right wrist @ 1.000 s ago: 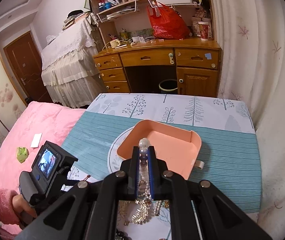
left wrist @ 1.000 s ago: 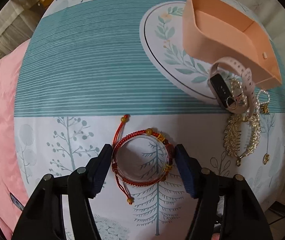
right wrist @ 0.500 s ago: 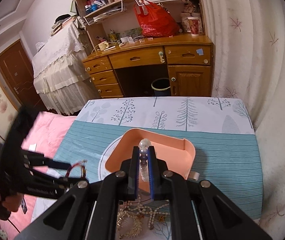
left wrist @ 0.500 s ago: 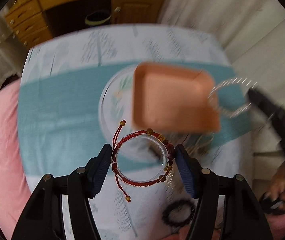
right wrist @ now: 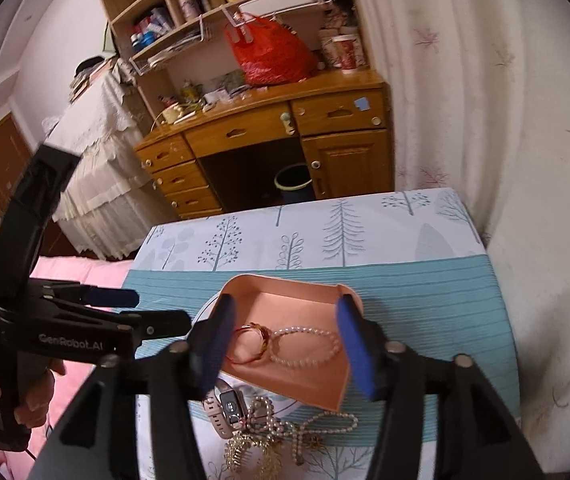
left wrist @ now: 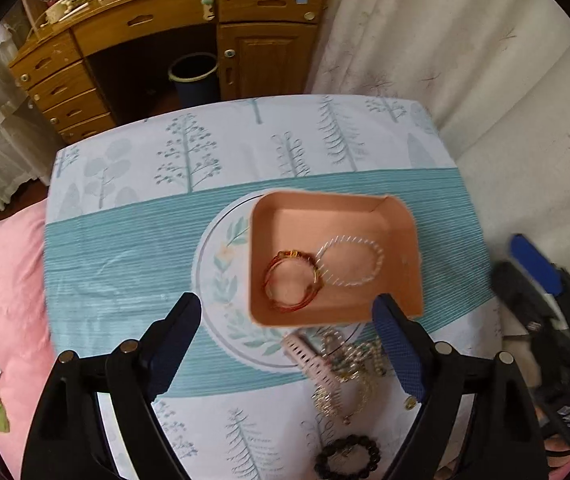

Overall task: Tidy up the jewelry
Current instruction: 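Grasp the black bead bracelet with the left gripper while the right gripper grasps the gold coin pendant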

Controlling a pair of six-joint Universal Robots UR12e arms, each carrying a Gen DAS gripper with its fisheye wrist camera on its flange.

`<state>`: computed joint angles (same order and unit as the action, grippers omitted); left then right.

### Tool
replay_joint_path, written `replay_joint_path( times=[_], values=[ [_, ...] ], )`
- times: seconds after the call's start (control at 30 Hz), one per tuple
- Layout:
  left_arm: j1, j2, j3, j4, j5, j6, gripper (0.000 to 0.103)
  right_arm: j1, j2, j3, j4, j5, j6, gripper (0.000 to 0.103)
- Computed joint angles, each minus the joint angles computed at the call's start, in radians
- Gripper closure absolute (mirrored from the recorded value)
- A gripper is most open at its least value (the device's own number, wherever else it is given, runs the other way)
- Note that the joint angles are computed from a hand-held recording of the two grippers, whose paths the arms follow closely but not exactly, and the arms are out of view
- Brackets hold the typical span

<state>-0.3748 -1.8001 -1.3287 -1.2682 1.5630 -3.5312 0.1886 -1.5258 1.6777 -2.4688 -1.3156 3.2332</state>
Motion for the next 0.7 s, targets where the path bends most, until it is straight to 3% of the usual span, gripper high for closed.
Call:
replay_joint_path(
  times=[0.1,0.27,0.4,0.53,0.7],
  values=[
    [0.0,0.023,-0.028,0.028,0.013,-0.011,0.017,0.0,-0.023,0.024,-0.017,-0.041,0.017,0.024],
    [0.003,0.072,-0.094,0.092,-0.004,-0.008,0.016,-0.006,-0.067,0.07,0.0,-0.078,0.006,0.024],
    [-0.008,0.1,-0.131,0.089,0.008,-0.072,0.016,-0.021,-0.109,0.125,-0.037,-0.066,0.014,0.023],
    [-0.04,0.142,-0.193,0.15,0.039,-0.107,0.016,-0.04,-0.149,0.182,-0.116,-0.073,0.025,0.023],
    [-0.106,0.16,-0.207,0.1,0.139,-0.114,0.016,-0.07,-0.18,0.201,-0.053,-0.037,-0.087,0.023]
  ],
)
